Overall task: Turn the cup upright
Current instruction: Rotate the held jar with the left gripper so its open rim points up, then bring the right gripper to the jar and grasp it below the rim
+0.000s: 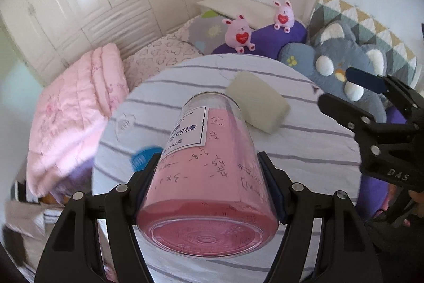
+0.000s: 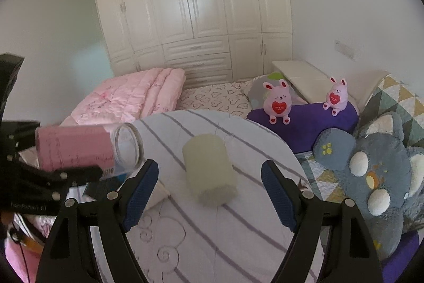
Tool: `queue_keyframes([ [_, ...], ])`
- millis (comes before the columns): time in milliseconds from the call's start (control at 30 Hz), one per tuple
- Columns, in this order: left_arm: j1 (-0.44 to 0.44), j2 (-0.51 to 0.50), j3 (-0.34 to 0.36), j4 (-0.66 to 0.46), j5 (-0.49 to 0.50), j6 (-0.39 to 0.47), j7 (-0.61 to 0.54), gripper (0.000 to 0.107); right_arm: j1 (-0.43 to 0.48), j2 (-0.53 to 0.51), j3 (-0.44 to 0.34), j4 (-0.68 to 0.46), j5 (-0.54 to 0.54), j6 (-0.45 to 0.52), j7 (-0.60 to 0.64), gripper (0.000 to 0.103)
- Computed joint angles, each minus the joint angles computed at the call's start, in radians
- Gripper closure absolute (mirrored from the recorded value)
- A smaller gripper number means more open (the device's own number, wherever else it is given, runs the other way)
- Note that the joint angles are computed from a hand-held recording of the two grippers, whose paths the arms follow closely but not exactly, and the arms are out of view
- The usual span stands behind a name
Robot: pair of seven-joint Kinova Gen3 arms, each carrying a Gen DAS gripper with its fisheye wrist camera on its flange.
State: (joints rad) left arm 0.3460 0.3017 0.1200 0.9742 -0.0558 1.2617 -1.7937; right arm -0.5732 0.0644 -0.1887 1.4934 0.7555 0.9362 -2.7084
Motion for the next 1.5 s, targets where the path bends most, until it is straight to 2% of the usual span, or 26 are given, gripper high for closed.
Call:
queue_keyframes([
  [200,0.047,-0.115,0.013,0.259,-0.020,-0.150,0.149,0.036,-0.002,-0.044,-0.028,0.054,-0.018,0.021,-0.010,0.022],
  [267,0.047,-0.143,0.034,0.334,-0.053,-0.196,0.216,0.036,0.000,-0.051,-0.039,0.065,-0.037,0.028,0.001,0.022],
  [367,0.092,-0.174,0.019,0.433,-0.113,-0.271,0.320,0.036,0.005,-0.052,-0.048,0.078,-0.058,0.028,0.021,0.022],
  [467,0.089,-0.179,0.048,0.480,-0.160,-0.295,0.406,0.036,0.006,-0.048,-0.051,0.093,-0.072,0.027,0.031,0.022],
  [533,0.126,-0.182,0.024,0.507,-0.185,-0.300,0.442,0.036,0.009,-0.043,-0.048,0.094,-0.099,0.022,0.045,0.022],
  [633,0.079,-0.195,0.062,0.545,-0.146,-0.315,0.443,0.036,0.008,-0.040,-0.046,0.100,-0.123,0.017,0.048,0.022],
  [767,0.082,-0.201,0.071,0.586,-0.144,-0.334,0.455,0.036,0.014,-0.033,-0.040,0.096,-0.182,0.005,0.076,0.022],
  [833,0.112,-0.199,0.040,0.599,-0.125,-0.337,0.474,0.034,0.014,-0.028,-0.038,0.092,-0.200,0.006,0.084,0.022],
  [900,0.170,-0.204,-0.047,0.602,-0.063,-0.332,0.451,0.024,0.009,-0.025,-0.038,0.088,-0.214,0.011,0.091,0.022],
  [967,0.170,-0.224,-0.082,0.620,0.011,-0.350,0.395,0.022,0.003,-0.023,-0.039,0.081,-0.222,0.025,0.094,0.022],
  [1067,0.049,-0.255,-0.018,0.634,0.133,-0.348,0.297,0.018,0.012,-0.030,-0.032,0.074,-0.271,0.023,0.114,0.022],
  [1133,-0.044,-0.265,0.034,0.626,0.214,-0.314,0.228,0.016,0.027,-0.034,-0.024,0.062,-0.333,0.018,0.147,0.022],
  [1200,-0.094,-0.281,0.036,0.626,0.284,-0.289,0.153,0.014,0.031,-0.036,0.000,0.050,-0.405,0.009,0.183,0.022],
  [1333,-0.111,-0.303,0.012,0.607,0.278,-0.240,0.090,0.013,0.082,-0.028,0.007,0.029,-0.567,-0.008,0.256,0.022],
  [1400,-0.120,-0.305,0.010,0.590,0.258,-0.217,0.077,0.013,0.139,-0.012,-0.025,0.018,-0.649,-0.015,0.280,0.022],
  [1500,-0.146,-0.302,-0.009,0.568,0.292,-0.181,-0.001,0.011,0.176,0.015,-0.027,0.007,-0.770,-0.025,0.326,0.022],
])
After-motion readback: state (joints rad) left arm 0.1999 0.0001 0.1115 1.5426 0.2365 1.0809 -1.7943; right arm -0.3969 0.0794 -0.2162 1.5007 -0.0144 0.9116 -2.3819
